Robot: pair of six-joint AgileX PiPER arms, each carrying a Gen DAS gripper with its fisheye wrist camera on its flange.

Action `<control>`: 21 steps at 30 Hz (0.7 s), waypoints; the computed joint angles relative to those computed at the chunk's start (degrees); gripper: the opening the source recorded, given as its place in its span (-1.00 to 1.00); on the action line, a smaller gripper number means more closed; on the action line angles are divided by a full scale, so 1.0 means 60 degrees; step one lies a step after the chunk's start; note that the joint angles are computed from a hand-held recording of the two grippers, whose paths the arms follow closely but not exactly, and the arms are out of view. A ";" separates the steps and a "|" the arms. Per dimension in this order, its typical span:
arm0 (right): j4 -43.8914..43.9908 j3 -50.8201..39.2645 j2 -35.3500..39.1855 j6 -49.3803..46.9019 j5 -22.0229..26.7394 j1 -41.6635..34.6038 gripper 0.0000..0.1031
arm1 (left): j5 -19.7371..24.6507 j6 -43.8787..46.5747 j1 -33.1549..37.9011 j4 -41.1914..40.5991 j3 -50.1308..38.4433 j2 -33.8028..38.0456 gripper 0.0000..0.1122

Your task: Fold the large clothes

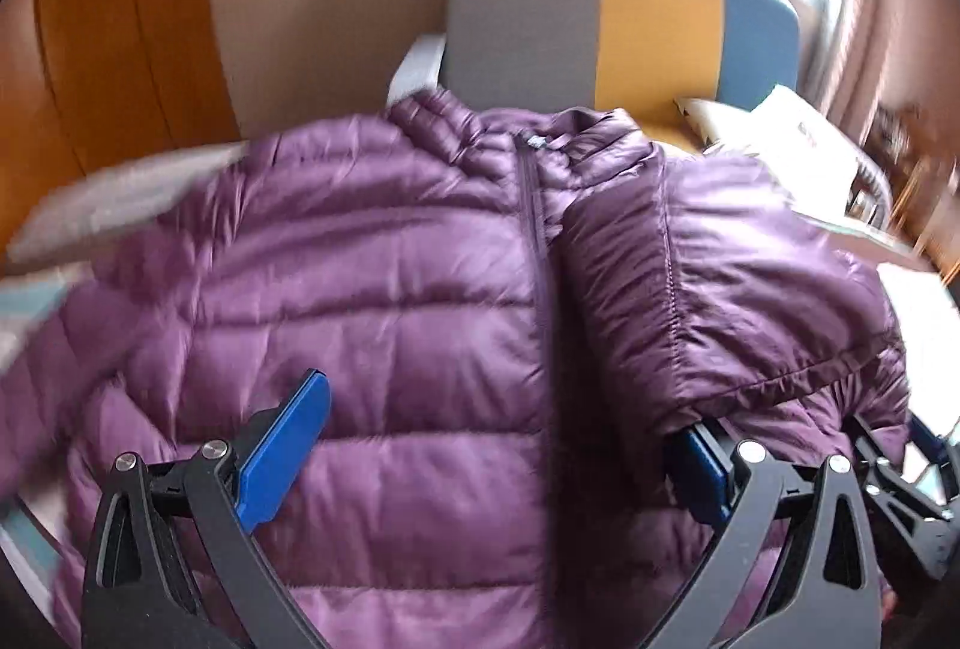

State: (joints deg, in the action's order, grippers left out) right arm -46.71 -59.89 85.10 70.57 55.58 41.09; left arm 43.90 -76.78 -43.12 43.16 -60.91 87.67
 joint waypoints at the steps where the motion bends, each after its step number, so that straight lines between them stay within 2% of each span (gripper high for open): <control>1: -0.0053 -0.0016 0.0020 0.0024 0.0064 0.0042 0.39 | -0.0201 -0.0173 0.0023 0.0022 0.0206 -0.0154 0.81; 5: -0.0252 0.0062 -0.0032 0.0229 0.0127 0.0144 0.39 | -0.0716 -0.1115 -0.0059 0.0668 0.0821 -0.0737 0.81; 8: -0.0430 0.0225 -0.0190 0.0499 0.0045 0.0166 0.39 | -0.1442 -0.0789 0.0217 0.0440 0.0851 -0.0749 0.78; 11: -0.0703 0.0391 -0.0379 0.0873 0.0050 0.0260 0.39 | -0.2485 -0.0407 0.0741 0.0185 0.0891 -0.0777 0.71; 13: -0.0792 0.0438 -0.0432 0.0984 0.0047 0.0292 0.39 | -0.3260 0.0201 0.1135 -0.0444 0.1027 -0.0870 0.41; 14: -0.0802 0.0436 -0.0430 0.0976 0.0042 0.0290 0.39 | -0.3512 0.0767 0.1336 -0.1020 0.1040 -0.0867 0.32; 15: -0.0804 0.0425 -0.0418 0.0952 0.0029 0.0288 0.39 | -0.3635 0.1282 0.1505 -0.1567 0.1038 -0.0842 0.04; 16: -0.0788 0.0421 -0.0412 0.0913 0.0004 0.0282 0.39 | -0.3825 0.1863 0.1688 -0.2156 0.1097 -0.0837 -0.39; 17: -0.0743 0.0406 -0.0396 0.0841 -0.0039 0.0258 0.39 | -0.3893 0.2410 0.1828 -0.2733 0.1124 -0.0811 -0.57; 19: -0.0581 0.0414 -0.0408 0.0638 -0.0218 0.0164 0.39 | -0.4200 0.3469 0.2132 -0.4042 0.1363 -0.0890 -0.76; 21: -0.0361 0.0480 -0.0500 0.0407 -0.0509 0.0001 0.39 | -0.4654 0.4256 0.2406 -0.5094 0.1818 -0.1240 -0.81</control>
